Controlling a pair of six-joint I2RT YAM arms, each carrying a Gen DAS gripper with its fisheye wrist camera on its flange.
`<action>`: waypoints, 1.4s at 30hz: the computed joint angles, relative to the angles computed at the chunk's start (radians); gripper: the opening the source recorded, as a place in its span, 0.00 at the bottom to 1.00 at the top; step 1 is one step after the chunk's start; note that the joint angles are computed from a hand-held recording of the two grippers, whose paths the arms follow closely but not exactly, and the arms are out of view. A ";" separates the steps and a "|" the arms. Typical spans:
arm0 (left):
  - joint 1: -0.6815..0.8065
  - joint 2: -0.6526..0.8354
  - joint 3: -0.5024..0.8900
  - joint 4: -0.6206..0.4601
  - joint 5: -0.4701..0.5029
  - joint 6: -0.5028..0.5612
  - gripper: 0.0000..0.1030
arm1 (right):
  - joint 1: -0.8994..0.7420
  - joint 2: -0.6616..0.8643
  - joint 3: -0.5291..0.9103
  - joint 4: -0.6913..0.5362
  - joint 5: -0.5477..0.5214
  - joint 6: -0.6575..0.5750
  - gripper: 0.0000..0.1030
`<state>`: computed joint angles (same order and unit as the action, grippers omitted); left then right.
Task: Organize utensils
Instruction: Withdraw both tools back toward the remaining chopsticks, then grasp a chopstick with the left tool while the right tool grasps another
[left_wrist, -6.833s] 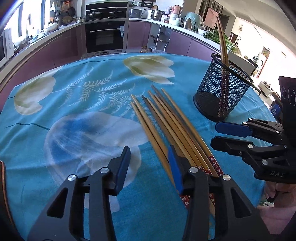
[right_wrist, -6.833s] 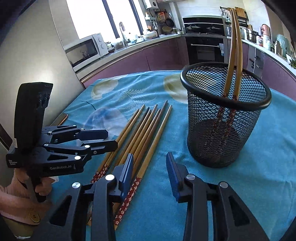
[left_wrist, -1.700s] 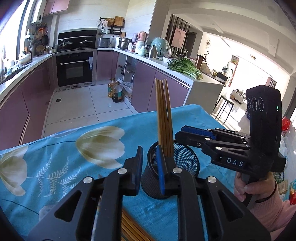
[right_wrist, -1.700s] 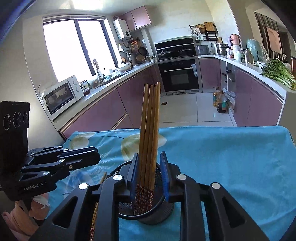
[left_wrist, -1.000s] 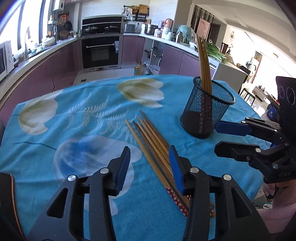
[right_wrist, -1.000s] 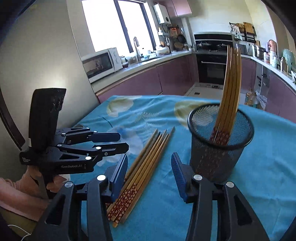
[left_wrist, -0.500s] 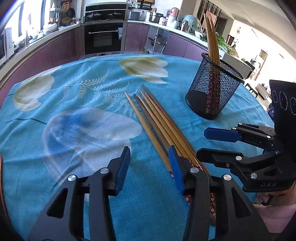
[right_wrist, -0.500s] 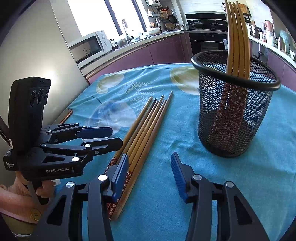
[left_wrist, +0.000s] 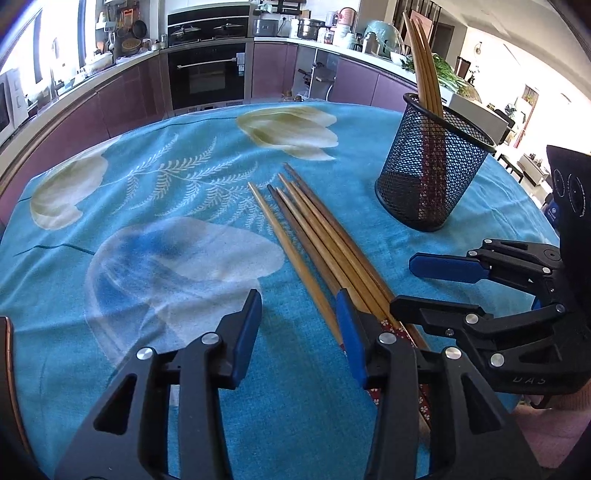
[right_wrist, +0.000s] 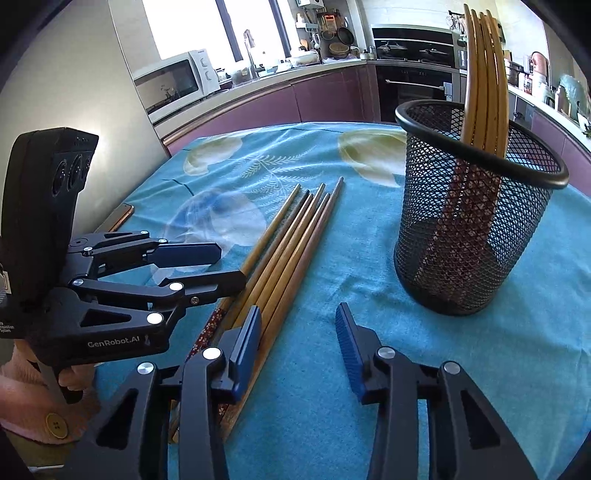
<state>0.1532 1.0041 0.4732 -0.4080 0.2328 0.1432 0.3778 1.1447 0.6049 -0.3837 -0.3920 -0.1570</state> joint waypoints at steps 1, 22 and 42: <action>-0.001 0.000 0.000 0.000 -0.002 0.003 0.38 | 0.001 0.002 0.001 0.000 0.006 0.000 0.35; 0.010 0.092 0.049 0.027 -0.009 0.013 0.22 | 0.091 0.136 0.092 0.053 0.153 0.051 0.23; 0.107 0.031 0.033 -0.010 0.100 -0.038 0.07 | -0.028 0.079 0.045 0.083 -0.044 0.127 0.06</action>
<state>0.2597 1.0352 0.5066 -0.4177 0.3328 0.1053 0.3503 1.2242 0.6497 -0.3003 -0.4362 -0.0298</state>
